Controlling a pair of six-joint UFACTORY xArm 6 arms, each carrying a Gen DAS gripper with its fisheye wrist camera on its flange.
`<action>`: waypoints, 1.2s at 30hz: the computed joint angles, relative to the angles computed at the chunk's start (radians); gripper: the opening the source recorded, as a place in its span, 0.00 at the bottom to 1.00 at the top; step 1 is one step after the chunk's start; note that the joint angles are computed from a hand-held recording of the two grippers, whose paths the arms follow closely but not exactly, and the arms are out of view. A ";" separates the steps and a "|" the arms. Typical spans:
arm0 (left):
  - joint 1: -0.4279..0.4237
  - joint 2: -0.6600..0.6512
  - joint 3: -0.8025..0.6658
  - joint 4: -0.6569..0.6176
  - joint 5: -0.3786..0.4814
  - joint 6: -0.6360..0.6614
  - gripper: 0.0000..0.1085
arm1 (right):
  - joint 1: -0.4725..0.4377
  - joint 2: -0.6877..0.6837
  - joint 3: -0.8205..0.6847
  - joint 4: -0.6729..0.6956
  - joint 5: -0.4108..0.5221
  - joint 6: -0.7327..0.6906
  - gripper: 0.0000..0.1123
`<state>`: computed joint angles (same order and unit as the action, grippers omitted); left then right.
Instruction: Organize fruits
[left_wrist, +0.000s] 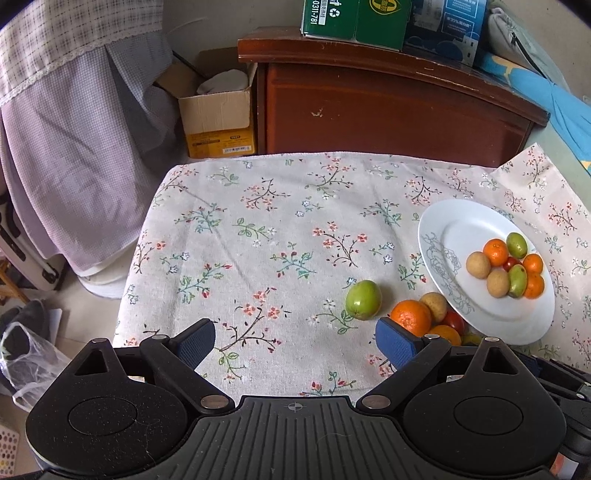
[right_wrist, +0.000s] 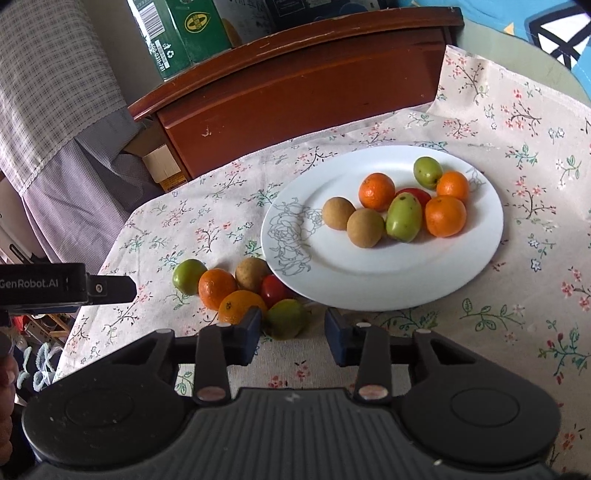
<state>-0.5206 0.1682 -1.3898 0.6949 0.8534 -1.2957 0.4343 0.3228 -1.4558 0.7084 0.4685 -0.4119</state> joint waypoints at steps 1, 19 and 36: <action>0.000 0.001 -0.002 0.002 0.000 0.000 0.88 | 0.000 0.003 -0.003 0.015 0.003 -0.017 0.27; 0.044 0.090 -0.045 0.037 -0.162 -0.038 0.86 | 0.002 -0.056 0.035 -0.122 0.080 0.098 0.24; 0.060 0.205 -0.138 0.007 -0.192 -0.018 0.40 | 0.007 -0.050 0.036 -0.111 0.065 0.080 0.24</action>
